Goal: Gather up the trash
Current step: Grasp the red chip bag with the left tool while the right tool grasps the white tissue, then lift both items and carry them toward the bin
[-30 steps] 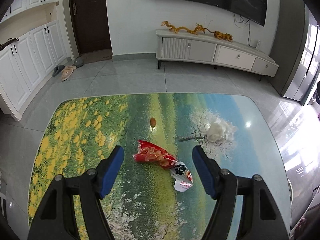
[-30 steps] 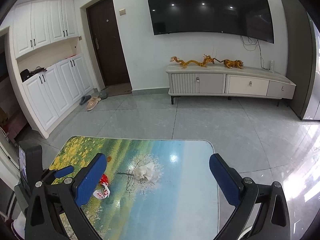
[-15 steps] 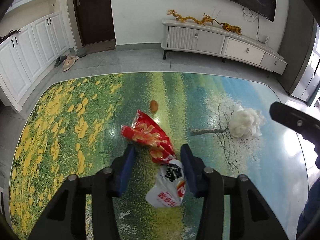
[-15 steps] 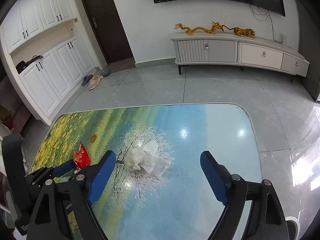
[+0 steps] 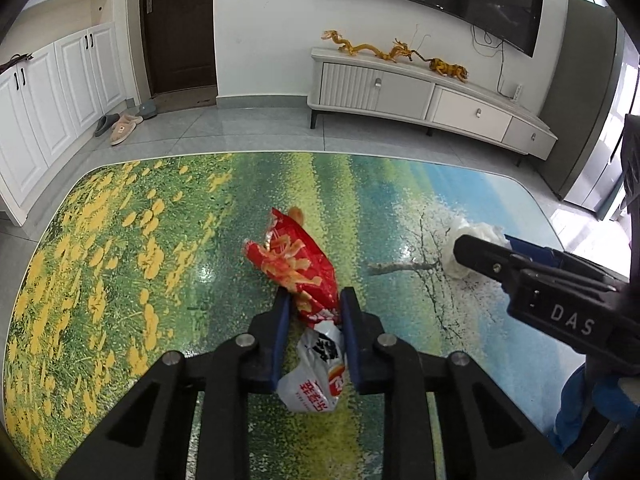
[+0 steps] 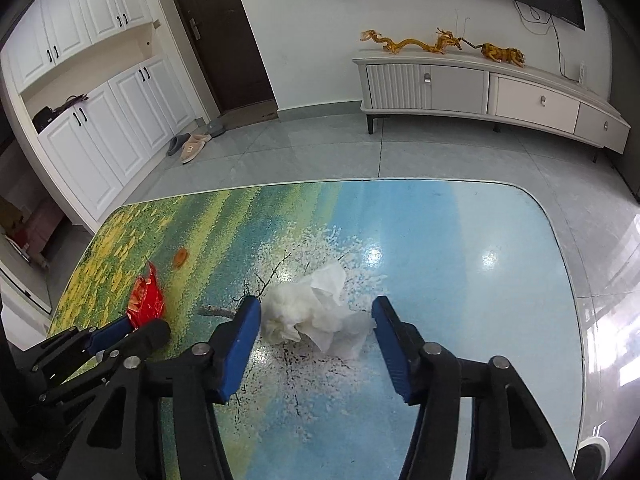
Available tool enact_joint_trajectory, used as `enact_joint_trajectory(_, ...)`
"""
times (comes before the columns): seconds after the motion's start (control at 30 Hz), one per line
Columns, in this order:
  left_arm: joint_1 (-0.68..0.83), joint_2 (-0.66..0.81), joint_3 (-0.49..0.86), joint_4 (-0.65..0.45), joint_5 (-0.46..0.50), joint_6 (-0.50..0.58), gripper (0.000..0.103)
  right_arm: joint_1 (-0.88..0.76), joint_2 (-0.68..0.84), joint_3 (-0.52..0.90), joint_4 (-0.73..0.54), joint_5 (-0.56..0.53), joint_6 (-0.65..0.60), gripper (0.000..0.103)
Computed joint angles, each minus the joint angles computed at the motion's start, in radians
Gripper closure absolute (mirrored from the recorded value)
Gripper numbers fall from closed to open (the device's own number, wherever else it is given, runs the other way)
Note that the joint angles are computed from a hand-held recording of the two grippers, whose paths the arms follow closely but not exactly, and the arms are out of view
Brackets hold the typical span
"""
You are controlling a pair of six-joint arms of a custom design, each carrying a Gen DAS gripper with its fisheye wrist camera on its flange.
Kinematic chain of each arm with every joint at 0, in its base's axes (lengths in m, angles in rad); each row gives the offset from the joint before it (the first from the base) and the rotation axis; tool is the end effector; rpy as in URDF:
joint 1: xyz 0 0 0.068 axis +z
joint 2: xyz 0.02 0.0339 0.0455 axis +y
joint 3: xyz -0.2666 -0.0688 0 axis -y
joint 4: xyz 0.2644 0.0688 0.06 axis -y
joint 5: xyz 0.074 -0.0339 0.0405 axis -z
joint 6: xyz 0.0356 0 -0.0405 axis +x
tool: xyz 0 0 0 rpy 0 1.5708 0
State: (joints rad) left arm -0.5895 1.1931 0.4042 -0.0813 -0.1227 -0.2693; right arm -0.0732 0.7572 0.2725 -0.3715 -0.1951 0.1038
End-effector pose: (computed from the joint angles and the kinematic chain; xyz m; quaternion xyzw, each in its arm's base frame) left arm 0.1862 -0.1193 0.1324 0.1287 0.9289 -0.0902 0.3354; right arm 0.1596 -0.0048 0.1442 0.0485 0.9318 0.0966 0.3466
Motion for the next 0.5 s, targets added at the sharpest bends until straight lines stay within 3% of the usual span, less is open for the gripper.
enact_joint_trajectory(0.2, 0.01, -0.02, -0.008, -0.003, 0.014, -0.003, 0.085, 0.021, -0.025, -0.008, -0.018, -0.001, -0.006, 0.081)
enact_joint_trajectory(0.33, -0.012, -0.053, -0.021, -0.017, -0.021, -0.008, 0.086, 0.002, -0.131, -0.024, -0.098, -0.041, -0.014, 0.085)
enact_joint_trajectory(0.5, -0.038, -0.138, -0.052, -0.072, -0.045, -0.025, 0.087, -0.051, -0.358, -0.029, -0.3, -0.098, -0.035, 0.086)
